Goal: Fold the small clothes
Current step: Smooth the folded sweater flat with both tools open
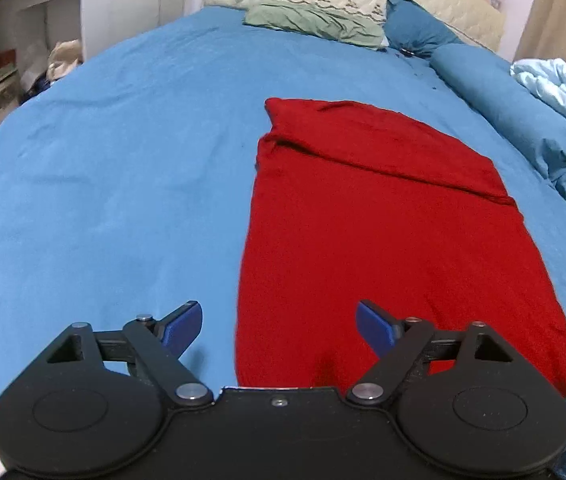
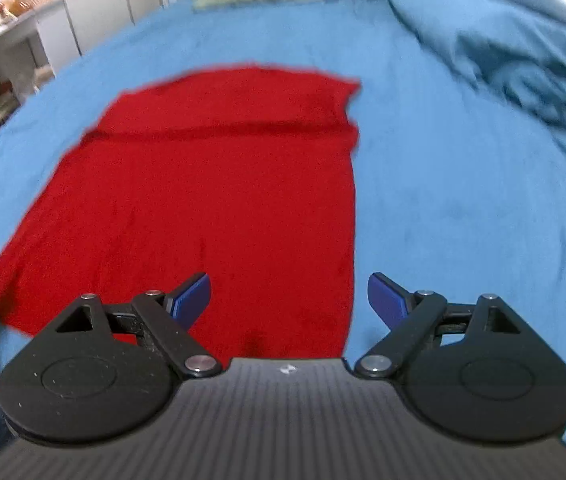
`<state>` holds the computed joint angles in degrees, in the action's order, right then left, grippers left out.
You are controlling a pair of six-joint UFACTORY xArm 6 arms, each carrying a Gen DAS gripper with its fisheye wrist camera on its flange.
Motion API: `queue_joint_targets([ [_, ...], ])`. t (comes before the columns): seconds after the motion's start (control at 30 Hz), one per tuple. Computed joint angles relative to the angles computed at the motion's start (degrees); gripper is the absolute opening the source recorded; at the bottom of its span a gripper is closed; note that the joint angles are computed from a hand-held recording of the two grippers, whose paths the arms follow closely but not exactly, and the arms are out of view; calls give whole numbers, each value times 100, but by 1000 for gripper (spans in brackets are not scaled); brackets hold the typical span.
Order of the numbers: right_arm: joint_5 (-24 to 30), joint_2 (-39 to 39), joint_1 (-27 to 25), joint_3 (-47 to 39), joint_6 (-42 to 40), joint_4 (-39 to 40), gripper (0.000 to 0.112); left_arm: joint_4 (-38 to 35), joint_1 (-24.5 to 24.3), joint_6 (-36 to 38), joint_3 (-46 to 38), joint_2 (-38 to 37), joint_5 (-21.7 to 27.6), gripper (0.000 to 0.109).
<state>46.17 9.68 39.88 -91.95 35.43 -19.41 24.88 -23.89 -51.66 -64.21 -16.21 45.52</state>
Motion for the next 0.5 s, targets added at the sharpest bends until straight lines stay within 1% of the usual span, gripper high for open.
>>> queue_joint_targets([
  [0.07, -205, -387, 77, 578, 417, -71, 101, 59, -165, -217, 131, -140, 130, 84],
  [0.13, -283, -677, 122, 993, 759, -144, 100, 132, -286, -436, 251, -251, 231, 81],
  [0.23, -468, -1008, 165, 1529, 1211, -424, 99, 245, -434, -838, 510, -434, 338, 73],
  [0.3, -525, -1103, 203, 1747, 1514, -652, 98, 360, -521, -1037, 660, -502, 398, 65],
  [0.37, -603, -1132, 216, 1923, 1830, -803, 92, 426, -554, -1151, 756, -525, 415, 61],
  [0.43, -707, -1156, 235, 2105, 2120, -875, 84, 399, -534, -1181, 808, -503, 381, 57],
  [0.5, -844, -1120, 247, 2260, 2444, -1040, 79, 362, -483, -1135, 889, -504, 311, 51],
])
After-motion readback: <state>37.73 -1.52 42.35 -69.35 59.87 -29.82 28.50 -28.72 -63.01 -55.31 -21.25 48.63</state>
